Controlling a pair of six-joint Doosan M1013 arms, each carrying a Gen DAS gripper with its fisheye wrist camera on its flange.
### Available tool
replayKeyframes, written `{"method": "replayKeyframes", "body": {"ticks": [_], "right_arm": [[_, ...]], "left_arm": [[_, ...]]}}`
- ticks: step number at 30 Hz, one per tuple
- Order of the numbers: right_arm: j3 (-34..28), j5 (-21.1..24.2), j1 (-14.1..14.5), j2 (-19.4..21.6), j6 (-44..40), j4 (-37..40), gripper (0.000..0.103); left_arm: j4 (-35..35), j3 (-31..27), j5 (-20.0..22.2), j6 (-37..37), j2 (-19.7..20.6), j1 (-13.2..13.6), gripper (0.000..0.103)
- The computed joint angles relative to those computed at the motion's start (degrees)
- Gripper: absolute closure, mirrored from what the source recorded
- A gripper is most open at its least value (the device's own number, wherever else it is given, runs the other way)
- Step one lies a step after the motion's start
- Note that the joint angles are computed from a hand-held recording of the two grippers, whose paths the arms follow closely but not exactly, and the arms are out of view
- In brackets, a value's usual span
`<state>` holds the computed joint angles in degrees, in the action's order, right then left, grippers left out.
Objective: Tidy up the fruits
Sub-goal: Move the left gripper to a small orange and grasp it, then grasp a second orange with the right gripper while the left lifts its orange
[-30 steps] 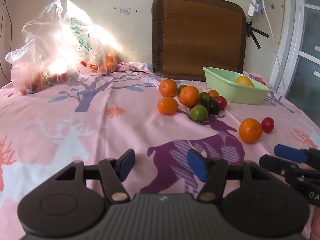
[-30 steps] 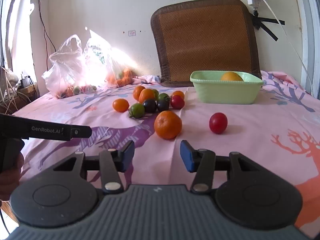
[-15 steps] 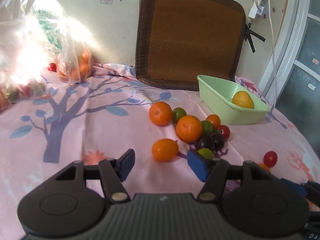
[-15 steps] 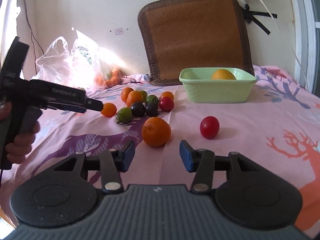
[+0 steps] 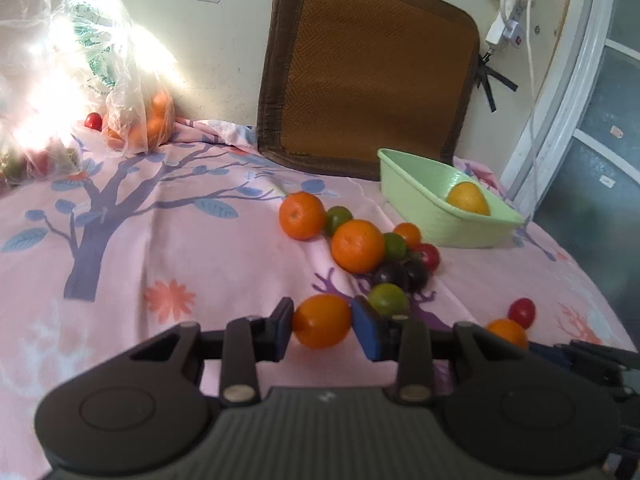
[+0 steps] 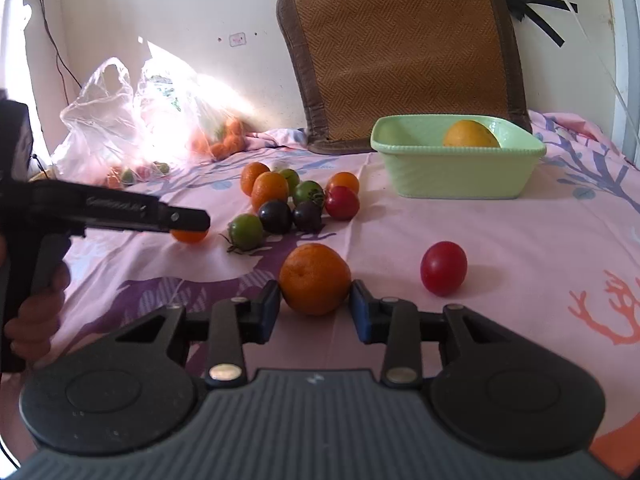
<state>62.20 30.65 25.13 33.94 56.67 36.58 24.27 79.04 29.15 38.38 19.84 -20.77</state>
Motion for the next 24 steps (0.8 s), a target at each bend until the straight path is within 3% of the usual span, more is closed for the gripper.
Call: {"method": "replayKeyframes", "body": {"ticks": [7,10,14,19,24], "right_arm": [[6.58,-1.13,-0.14,-3.90,-13.03,8.88,0.062],[8.50,-1.84,0.25,-4.90,-17.26,10.02,0.062],[9.46,-3.57,0.88,-5.10,-19.32,9.12,0.061],[10.63,-5.67,1.00,-5.63,-22.59,11.83,0.053],[10.92,-6.93,1.21,-5.77,-22.94,11.14,0.052]], "left_arm": [[5.48,3.76,-0.83,-4.50,-2.36,-5.29,0.071],[10.80,4.31,1.39,-8.83,-2.41,-7.01,0.071],[14.13,4.72,2.96,-12.14,-2.48,-7.86,0.068],[18.20,4.60,5.87,-15.01,-2.59,-8.86,0.055],[17.73,4.79,6.25,-14.69,-2.73,-9.04,0.057]]}}
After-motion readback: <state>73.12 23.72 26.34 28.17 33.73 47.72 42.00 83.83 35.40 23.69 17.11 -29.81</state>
